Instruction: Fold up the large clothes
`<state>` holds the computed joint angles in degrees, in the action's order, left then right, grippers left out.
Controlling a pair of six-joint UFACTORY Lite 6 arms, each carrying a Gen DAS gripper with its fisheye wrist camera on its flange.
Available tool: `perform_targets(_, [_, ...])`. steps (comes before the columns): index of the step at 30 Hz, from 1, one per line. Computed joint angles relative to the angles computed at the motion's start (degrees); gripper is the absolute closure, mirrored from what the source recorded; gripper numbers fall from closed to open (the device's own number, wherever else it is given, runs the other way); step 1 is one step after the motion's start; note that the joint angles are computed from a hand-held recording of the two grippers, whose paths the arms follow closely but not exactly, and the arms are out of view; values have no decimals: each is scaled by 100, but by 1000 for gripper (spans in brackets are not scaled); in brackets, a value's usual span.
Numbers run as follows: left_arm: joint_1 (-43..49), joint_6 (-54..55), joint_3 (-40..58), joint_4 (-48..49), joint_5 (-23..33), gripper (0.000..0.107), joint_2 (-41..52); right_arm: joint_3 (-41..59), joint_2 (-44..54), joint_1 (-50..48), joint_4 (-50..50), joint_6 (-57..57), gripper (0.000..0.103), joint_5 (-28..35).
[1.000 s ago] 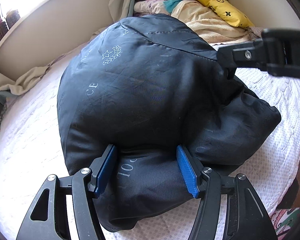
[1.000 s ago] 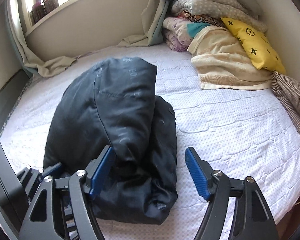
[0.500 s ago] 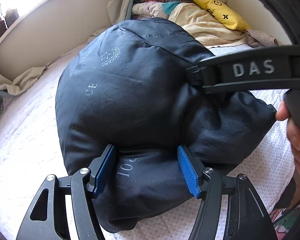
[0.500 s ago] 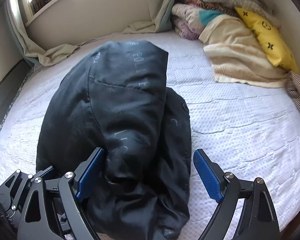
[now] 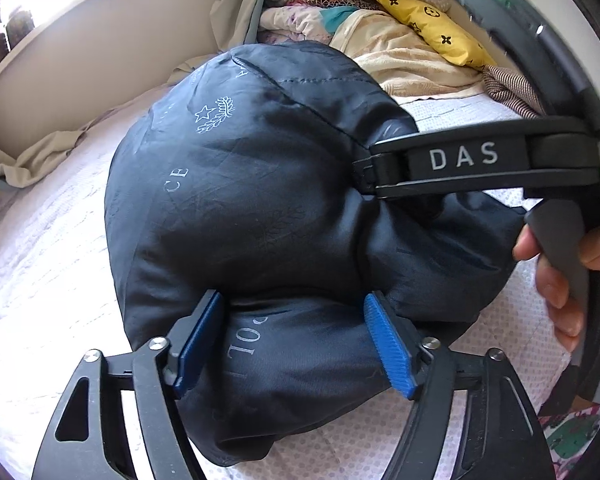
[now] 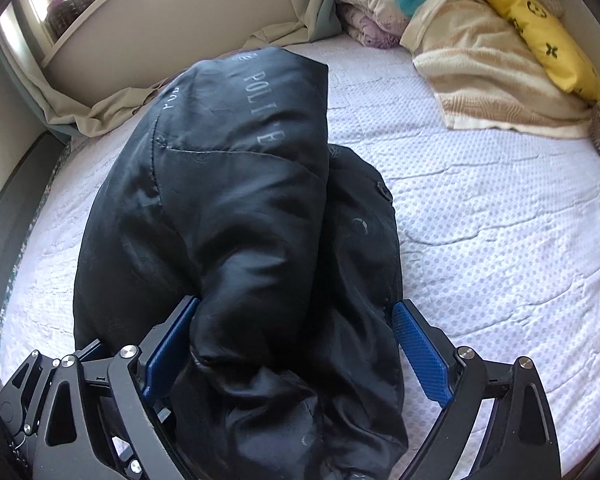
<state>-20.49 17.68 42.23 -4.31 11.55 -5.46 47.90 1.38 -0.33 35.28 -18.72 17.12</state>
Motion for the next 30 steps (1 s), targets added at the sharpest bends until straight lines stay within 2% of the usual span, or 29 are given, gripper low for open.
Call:
perform_targets(3, [242,1141,96,-1138,318,14,-109,55,191,-169,988,-886,6,157])
perform_targets(8, [1354,3055,678,-2936,1593,12,-149,140,480,-515,2291,-2048,4,575])
perform_targets(12, [2480,3706,1598,-3571,2532,8,349,191,710,-775,2950,-2647,3,933])
perform_targets(14, [2963,3774,2261,-3730,3045,6,887,240,842,-879,3179,-2844,3,1102])
perform_targets(18, [3332,3494,3453,-3628,4011,5,2023,339,1221,-1175,3729,-3335,2,1603])
perform_targets(23, [3326,3120,3978,-3568,4302,5,2773,474,1798,-1523,4277,-3781,1,2329])
perform_targets(30, [3308,3055,4399,-3560,4651,5,3564,580,2087,-1652,4460,-3986,1,2594])
